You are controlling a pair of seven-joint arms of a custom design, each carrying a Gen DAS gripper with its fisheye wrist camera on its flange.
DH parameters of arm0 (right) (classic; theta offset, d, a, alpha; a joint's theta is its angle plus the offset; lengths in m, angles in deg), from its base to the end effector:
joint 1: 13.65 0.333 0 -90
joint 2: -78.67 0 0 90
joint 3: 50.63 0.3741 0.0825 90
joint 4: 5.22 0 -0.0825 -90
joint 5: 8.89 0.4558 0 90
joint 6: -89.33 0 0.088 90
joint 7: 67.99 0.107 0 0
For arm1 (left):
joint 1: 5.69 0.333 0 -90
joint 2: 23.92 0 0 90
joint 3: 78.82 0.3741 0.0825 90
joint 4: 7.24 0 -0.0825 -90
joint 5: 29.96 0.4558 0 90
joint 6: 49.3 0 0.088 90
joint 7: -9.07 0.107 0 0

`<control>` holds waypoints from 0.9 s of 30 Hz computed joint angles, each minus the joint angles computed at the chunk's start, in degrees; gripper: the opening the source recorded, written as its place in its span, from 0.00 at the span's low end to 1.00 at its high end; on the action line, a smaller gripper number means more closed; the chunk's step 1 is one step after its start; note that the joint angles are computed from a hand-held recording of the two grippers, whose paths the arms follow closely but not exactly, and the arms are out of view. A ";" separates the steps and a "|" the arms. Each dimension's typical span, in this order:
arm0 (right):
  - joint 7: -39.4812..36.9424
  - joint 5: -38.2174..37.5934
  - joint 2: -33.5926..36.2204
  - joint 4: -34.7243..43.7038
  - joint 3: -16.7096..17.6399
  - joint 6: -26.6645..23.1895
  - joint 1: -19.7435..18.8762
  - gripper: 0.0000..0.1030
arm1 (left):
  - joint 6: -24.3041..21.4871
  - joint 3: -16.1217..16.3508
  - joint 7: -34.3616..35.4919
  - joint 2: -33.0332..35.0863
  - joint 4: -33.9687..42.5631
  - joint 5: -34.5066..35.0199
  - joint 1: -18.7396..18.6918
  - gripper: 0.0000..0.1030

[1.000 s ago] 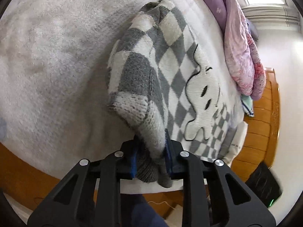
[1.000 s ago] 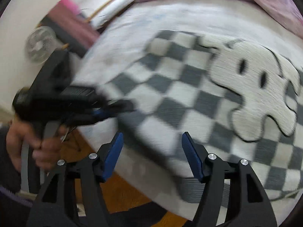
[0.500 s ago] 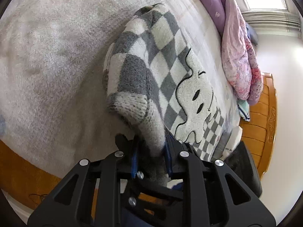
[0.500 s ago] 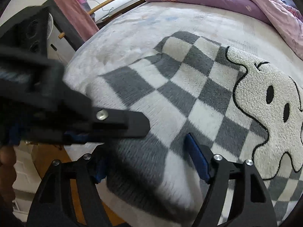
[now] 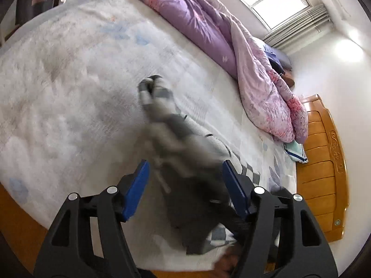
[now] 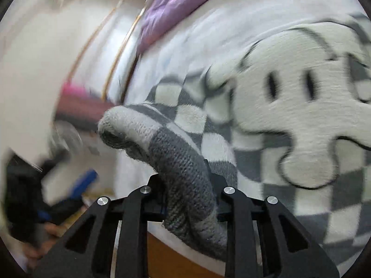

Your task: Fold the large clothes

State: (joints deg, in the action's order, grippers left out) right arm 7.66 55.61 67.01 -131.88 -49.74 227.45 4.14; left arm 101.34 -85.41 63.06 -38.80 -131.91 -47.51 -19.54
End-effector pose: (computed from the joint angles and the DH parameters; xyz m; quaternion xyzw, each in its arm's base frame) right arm 0.5452 0.1905 0.5374 -0.5773 0.6747 0.1977 0.4152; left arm 0.5412 -0.2004 0.6138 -0.7966 0.4853 -0.3605 0.0020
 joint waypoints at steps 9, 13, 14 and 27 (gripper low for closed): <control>4.50 -0.28 -13.97 -10.02 -7.79 -0.18 -7.88 0.22 | -5.47 -6.65 -0.49 13.78 11.62 2.40 -2.88 0.80; 9.64 -5.74 -18.56 -14.73 -9.65 -0.51 -12.40 0.22 | -7.01 -9.37 -2.34 20.80 17.32 4.49 -4.74 0.81; 11.22 -6.34 -19.19 -15.94 -10.23 -0.67 -13.28 0.22 | -7.65 -9.71 -2.87 21.81 18.17 5.57 -5.02 0.81; 21.43 -15.85 -16.91 -18.82 -13.77 -12.34 -20.03 0.41 | -20.54 -11.35 -7.09 32.01 28.36 13.66 -7.79 0.82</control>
